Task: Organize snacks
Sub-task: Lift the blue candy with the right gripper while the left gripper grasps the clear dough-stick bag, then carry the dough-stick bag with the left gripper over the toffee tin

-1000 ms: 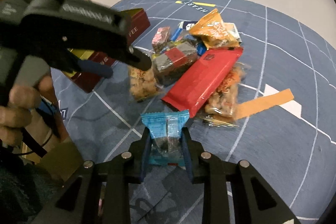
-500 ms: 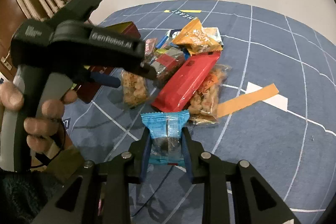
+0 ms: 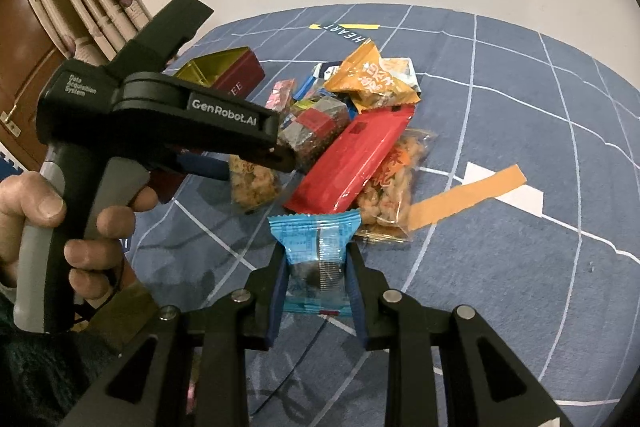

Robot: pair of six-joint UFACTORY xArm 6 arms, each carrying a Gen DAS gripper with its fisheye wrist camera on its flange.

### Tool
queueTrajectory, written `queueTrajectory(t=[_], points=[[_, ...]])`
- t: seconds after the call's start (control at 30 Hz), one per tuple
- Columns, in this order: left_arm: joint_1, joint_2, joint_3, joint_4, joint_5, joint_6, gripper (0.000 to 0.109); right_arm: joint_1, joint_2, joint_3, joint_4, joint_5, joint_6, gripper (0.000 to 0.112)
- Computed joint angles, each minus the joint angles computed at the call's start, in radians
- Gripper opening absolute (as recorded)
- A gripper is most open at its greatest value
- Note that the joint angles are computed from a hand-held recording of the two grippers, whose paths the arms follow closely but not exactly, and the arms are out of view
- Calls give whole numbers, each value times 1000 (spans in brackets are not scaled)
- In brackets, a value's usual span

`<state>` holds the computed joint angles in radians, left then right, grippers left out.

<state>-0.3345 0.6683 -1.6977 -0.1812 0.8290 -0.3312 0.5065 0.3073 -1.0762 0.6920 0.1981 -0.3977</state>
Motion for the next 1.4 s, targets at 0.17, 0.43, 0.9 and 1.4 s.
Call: queueTrajectory(t=[0.17, 0.43, 0.9, 1.4], points=[[4, -12, 13, 30, 6, 21, 49, 0, 0, 0, -1, 3, 8, 28], [6, -56, 80, 40, -27, 108, 35, 1, 1, 0, -14, 2, 23, 28], [10, -151, 201, 56, -66, 264, 34, 3, 6, 0, -47, -10, 57, 28], [44, -287, 287, 145, -123, 348, 34, -2, 9, 7, -117, -25, 129, 28]])
